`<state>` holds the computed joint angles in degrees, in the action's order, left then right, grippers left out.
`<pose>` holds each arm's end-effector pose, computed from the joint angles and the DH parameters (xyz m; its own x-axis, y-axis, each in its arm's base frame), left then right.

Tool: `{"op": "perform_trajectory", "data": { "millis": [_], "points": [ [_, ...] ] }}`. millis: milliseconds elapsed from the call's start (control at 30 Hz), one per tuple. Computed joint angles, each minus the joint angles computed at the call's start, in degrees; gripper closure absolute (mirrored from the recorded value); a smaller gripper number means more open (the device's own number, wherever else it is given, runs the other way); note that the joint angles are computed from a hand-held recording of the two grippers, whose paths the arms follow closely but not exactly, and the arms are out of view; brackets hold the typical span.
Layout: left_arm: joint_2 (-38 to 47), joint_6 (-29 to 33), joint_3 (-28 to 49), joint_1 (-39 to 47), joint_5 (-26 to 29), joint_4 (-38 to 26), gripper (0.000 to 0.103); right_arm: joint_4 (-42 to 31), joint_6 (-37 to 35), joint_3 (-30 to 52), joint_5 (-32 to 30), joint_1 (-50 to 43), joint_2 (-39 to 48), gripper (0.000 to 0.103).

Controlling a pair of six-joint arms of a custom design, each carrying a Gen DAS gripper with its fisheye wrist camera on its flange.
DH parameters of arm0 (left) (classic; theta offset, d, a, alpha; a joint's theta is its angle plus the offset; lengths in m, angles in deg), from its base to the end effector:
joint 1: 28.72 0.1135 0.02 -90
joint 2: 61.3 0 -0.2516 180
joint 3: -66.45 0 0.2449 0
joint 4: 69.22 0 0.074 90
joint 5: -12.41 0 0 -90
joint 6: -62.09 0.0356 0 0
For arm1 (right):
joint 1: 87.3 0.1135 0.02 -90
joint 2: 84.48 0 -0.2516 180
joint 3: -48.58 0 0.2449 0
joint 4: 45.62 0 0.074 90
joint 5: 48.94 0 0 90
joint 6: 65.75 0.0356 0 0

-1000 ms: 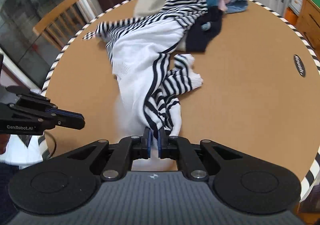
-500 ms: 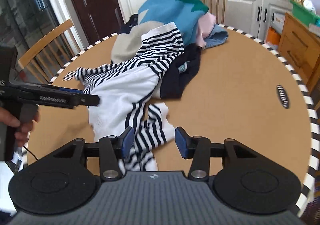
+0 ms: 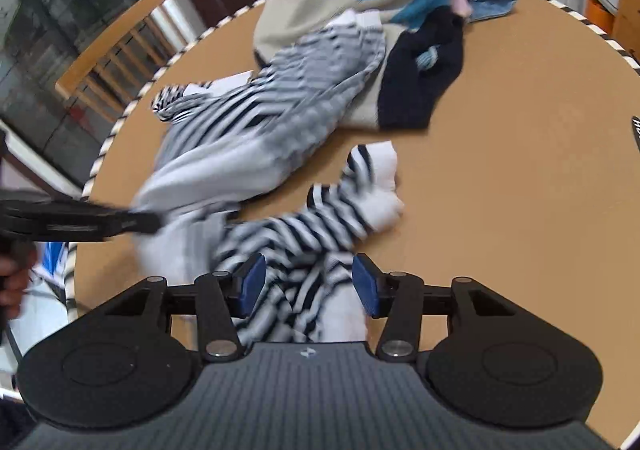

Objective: Fold clothes

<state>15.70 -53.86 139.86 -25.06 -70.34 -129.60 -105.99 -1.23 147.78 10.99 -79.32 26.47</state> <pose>0.2556 0.0118 0.2451 -0.8028 -0.4863 -0.3450 -0.3996 0.8682 -0.2940 0.3757 0.0707 0.1988 -0.7336 -0.4788 -0.4823 -0.6514 0.6976 0.2984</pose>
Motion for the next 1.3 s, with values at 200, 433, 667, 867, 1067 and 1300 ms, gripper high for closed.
{"op": "perform_trajectory", "data": {
  "millis": [200,433,667,867,1067,1300],
  "points": [
    [-14.84,-5.24,-7.8,8.55,7.3,-10.95,0.09,-1.5,-2.77,-1.77,-0.28,1.66,0.91,0.053],
    [-14.54,-5.18,-7.29,5.1,4.79,-6.7,0.09,1.62,-4.31,-5.03,4.27,4.54,-0.21,0.098],
    [-13.4,-2.39,-5.98,1.12,4.03,-1.73,0.09,10.09,-1.4,-3.72,12.98,0.78,-1.73,0.098],
    [-10.05,2.82,-3.86,-2.33,2.63,-0.77,0.075,9.75,-0.89,-3.41,9.14,-5.17,-3.26,0.073],
    [-18.5,15.35,-4.54,-4.06,-1.9,-9.31,0.053,0.24,-25.89,-15.33,-2.46,-11.78,-17.65,0.079],
    [-19.29,17.99,-9.37,-3.15,4.77,-9.98,0.062,0.0,-34.69,-26.45,1.08,-2.89,-23.73,0.084]
  ]
}}
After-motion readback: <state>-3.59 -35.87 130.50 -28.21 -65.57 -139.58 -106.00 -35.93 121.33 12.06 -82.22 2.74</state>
